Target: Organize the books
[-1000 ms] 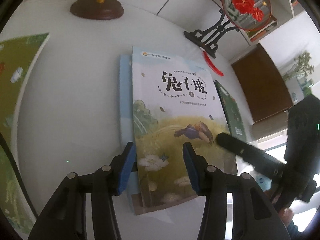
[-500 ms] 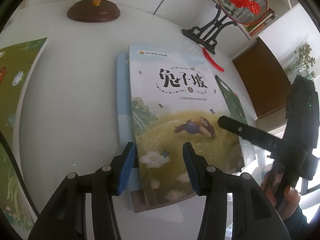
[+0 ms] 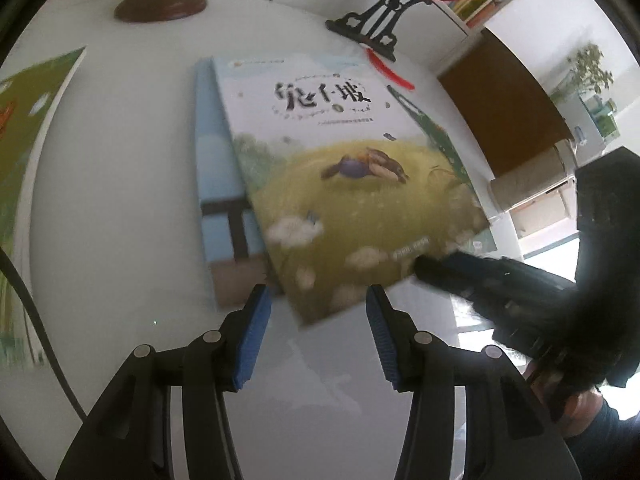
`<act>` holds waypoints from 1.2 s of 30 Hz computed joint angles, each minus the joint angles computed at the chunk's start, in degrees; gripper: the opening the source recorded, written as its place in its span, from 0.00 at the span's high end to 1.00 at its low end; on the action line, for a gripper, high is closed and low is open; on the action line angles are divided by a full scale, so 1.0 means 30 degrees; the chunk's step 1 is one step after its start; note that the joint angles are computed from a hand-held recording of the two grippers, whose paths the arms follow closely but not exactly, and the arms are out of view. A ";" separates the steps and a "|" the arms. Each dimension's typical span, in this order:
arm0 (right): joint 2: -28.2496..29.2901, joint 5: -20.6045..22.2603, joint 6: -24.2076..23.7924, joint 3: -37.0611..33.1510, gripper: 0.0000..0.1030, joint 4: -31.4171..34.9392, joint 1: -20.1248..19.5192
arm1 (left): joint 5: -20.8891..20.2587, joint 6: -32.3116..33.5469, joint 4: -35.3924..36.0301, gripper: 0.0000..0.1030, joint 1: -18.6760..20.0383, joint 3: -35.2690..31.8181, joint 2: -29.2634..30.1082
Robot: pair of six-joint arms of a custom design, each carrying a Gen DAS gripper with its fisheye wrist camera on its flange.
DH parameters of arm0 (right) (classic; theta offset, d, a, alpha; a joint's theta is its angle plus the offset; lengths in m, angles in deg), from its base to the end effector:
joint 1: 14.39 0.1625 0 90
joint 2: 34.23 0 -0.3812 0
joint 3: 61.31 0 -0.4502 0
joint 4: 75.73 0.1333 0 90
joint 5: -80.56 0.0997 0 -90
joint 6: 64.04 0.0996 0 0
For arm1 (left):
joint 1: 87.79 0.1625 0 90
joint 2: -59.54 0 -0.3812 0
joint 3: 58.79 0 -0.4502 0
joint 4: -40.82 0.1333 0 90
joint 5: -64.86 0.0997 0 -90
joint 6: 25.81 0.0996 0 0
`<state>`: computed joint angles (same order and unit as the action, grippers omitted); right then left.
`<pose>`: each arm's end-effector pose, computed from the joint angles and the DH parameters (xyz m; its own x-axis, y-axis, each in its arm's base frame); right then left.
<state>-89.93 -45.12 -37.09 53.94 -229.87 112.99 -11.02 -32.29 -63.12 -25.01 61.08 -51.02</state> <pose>0.3930 -0.3905 0.0166 -0.8749 -0.0475 0.4820 -0.2341 0.9127 -0.3348 -0.0509 -0.4434 0.3584 -0.9173 0.3233 -0.2325 0.3547 0.9288 -0.1076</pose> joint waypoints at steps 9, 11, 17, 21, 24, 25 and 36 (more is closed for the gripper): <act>-0.1739 0.0228 -0.1110 0.0103 0.68 -0.1559 -0.1657 | -0.0300 -0.0503 -0.0525 0.55 0.0573 -0.0044 -0.0010; -0.1025 0.0147 -0.1931 -0.0610 0.68 -0.1693 -0.2115 | -0.0440 -0.0531 -0.0586 0.55 0.0563 -0.0046 0.0076; -0.0323 0.0354 -0.1942 -0.1178 0.68 -0.1118 -0.2712 | -0.0454 -0.0355 -0.0656 0.55 0.0344 -0.0118 0.0399; -0.0539 0.0410 -0.1972 -0.0811 0.67 -0.1275 -0.2563 | -0.0464 -0.0335 -0.0683 0.55 0.0396 -0.0142 0.0427; -0.0695 0.0551 -0.1644 -0.0616 0.66 -0.1113 -0.2524 | -0.0273 -0.0456 -0.0286 0.55 0.0271 -0.0199 0.0369; -0.0801 0.0586 -0.1451 -0.0479 0.66 -0.1073 -0.2448 | -0.0213 -0.0413 -0.0051 0.55 0.0239 -0.0180 0.0255; -0.3027 0.1835 0.1492 0.2274 0.66 0.0264 -0.1122 | 0.0016 -0.0977 0.2060 0.55 0.0213 0.0339 -0.1215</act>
